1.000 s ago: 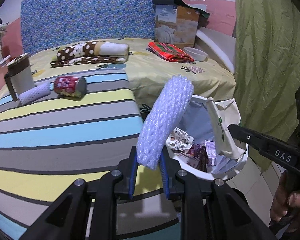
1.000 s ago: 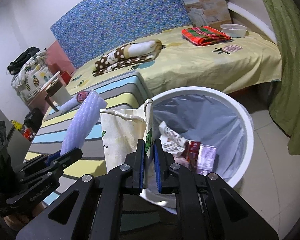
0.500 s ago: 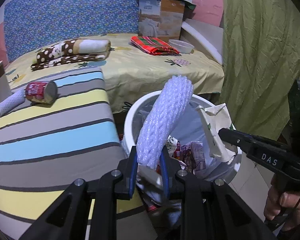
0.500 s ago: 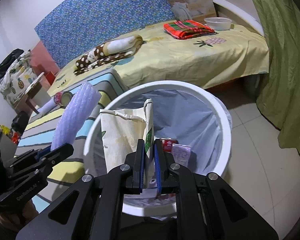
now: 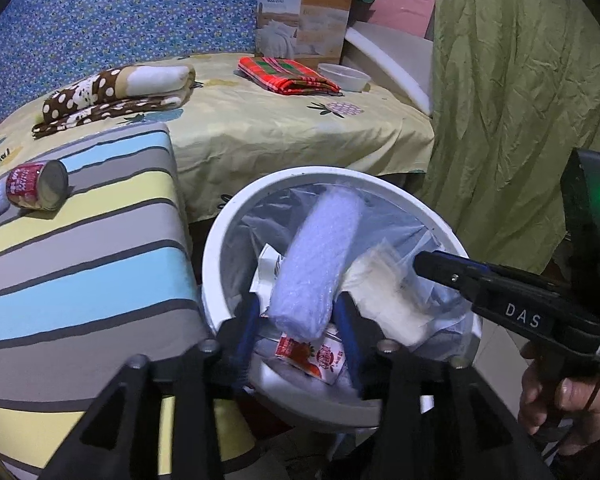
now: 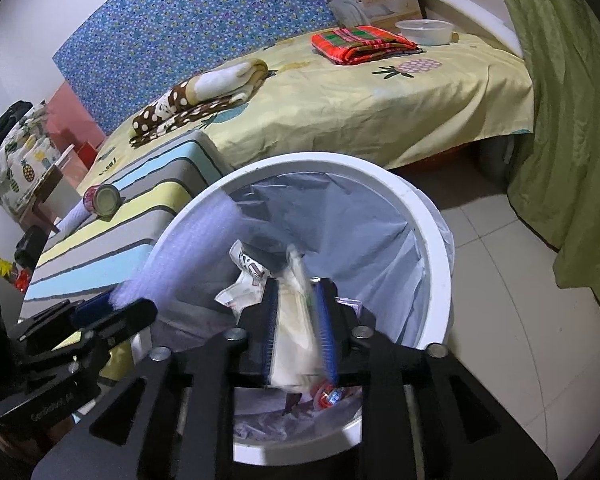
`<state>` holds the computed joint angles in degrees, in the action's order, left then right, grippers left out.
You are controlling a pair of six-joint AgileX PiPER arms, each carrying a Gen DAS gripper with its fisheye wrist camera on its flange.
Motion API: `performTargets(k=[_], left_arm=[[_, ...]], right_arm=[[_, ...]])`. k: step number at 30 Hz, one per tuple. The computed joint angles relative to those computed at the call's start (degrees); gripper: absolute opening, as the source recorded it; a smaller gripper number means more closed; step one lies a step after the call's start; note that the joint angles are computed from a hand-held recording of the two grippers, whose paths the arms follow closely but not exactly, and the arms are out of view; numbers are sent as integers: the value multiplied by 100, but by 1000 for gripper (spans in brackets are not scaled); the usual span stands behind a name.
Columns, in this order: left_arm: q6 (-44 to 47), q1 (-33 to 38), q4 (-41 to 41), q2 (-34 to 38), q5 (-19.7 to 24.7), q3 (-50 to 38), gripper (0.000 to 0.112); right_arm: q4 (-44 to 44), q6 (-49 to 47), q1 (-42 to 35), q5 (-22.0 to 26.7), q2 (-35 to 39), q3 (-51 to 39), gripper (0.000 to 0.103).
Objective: Collect trash
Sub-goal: 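Open both tools to drop the paper bag and foam sleeve into the bin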
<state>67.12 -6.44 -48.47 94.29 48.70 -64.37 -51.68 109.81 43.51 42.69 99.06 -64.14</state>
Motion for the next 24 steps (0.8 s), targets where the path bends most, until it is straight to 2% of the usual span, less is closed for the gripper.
performTargets(k=[13,24], left_arm=[[260,433,-138,-285,291,174,45],[481,1094,-311,-799,558,386,45]], right_arm=[[-184,242,332,337,-160,-5,29],[-430,16,767,662,23,-530,29]])
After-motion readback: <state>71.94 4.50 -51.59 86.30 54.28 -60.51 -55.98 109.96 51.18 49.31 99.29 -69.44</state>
